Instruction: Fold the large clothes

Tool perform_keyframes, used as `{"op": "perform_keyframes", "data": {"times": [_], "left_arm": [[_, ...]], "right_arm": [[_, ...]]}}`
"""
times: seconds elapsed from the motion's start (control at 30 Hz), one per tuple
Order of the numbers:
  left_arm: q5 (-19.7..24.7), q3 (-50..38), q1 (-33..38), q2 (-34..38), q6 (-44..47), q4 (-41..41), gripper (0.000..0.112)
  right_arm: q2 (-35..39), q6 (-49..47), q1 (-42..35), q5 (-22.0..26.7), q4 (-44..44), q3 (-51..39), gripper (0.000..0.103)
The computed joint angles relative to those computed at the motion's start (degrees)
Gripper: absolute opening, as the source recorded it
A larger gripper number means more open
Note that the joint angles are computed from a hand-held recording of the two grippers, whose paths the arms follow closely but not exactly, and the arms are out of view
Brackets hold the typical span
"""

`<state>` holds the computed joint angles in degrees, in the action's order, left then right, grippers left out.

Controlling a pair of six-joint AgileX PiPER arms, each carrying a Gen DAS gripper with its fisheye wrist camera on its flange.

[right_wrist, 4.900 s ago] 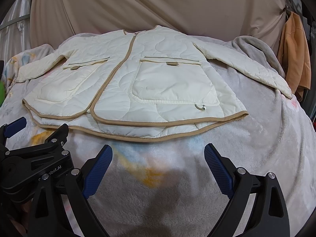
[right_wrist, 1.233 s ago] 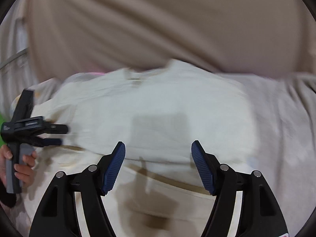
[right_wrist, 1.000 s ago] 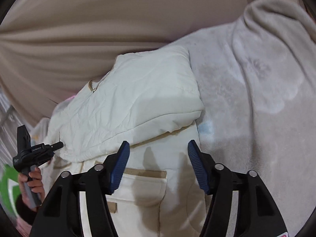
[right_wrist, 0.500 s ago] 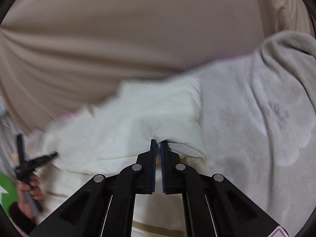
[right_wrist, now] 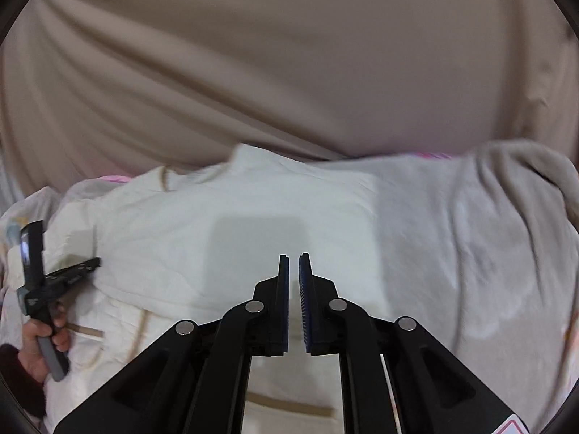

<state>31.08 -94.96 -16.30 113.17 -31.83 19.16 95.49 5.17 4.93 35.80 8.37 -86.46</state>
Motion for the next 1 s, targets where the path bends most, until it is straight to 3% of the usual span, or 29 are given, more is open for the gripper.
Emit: {"op": "perform_keyframes", "data": {"times": [0.13, 0.2, 0.27, 0.33, 0.4, 0.43, 0.5, 0.57, 0.63, 0.7, 0.77, 0.83, 0.87, 0.9, 0.97, 1.0], "left_arm": [[-1.9, 2.5, 1.0, -1.6, 0.4, -1.3, 0.018], [-3.8, 4.2, 2.1, -2.6, 2.5, -4.7, 0.023], [-5.5, 5.5, 3.3, -3.3, 6.5, -9.6, 0.031], [-6.1, 5.7, 3.6, -3.3, 9.2, -12.3, 0.038], [-6.6, 6.2, 3.3, -3.7, 8.3, -11.1, 0.042], [-6.7, 6.9, 3.4, -4.3, 8.3, -11.5, 0.048], [-6.2, 10.2, 4.6, -7.5, 13.8, -18.1, 0.059], [-6.2, 16.5, 6.4, -13.2, 20.6, -25.5, 0.082], [-4.4, 23.1, 8.0, -19.4, 22.7, -27.0, 0.089], [-1.3, 29.5, 10.6, -25.6, 26.4, -30.0, 0.089], [2.1, 36.3, 15.7, -31.3, 34.7, -39.0, 0.089], [7.7, 42.3, 22.6, -35.1, 44.0, -50.5, 0.089], [9.9, 43.7, 25.2, -35.5, 47.1, -53.9, 0.083], [9.8, 46.0, 26.6, -38.1, 49.6, -55.1, 0.079], [9.4, 47.5, 25.6, -40.1, 49.3, -52.2, 0.042], [10.6, 47.8, 25.7, -41.0, 49.9, -52.6, 0.033]], "right_arm": [[9.3, -0.2, 3.4, 3.0, -1.1, -7.7, 0.009], [12.7, 4.3, 3.6, 2.2, -7.8, -6.8, 0.0], [12.4, 4.1, 0.5, -2.2, -7.0, -2.3, 0.0], [10.6, 1.7, -5.0, -2.2, 0.1, 0.2, 0.0], [7.4, 3.3, -8.0, -2.1, -0.2, 3.5, 0.0], [4.6, 2.4, -9.4, -1.7, 0.6, 6.1, 0.012], [-1.2, -6.1, -13.0, 0.2, 7.8, 11.9, 0.023], [-8.2, -17.5, -17.7, 4.5, 17.4, 18.5, 0.036], [-14.7, -27.8, -22.9, 9.4, 25.2, 25.4, 0.061], [-20.7, -35.5, -29.1, 17.2, 29.8, 31.6, 0.063], [-25.4, -40.1, -34.1, 23.8, 32.2, 37.2, 0.064], [-29.0, -42.0, -37.0, 27.4, 33.1, 41.8, 0.064], [-30.4, -41.8, -37.1, 28.1, 32.8, 43.7, 0.064], [-31.3, -41.9, -37.0, 28.4, 32.8, 45.1, 0.064], [-34.0, -38.3, -32.2, 25.0, 29.9, 46.5, 0.047], [-34.9, -37.7, -30.5, 24.8, 29.3, 46.5, 0.019]]}}
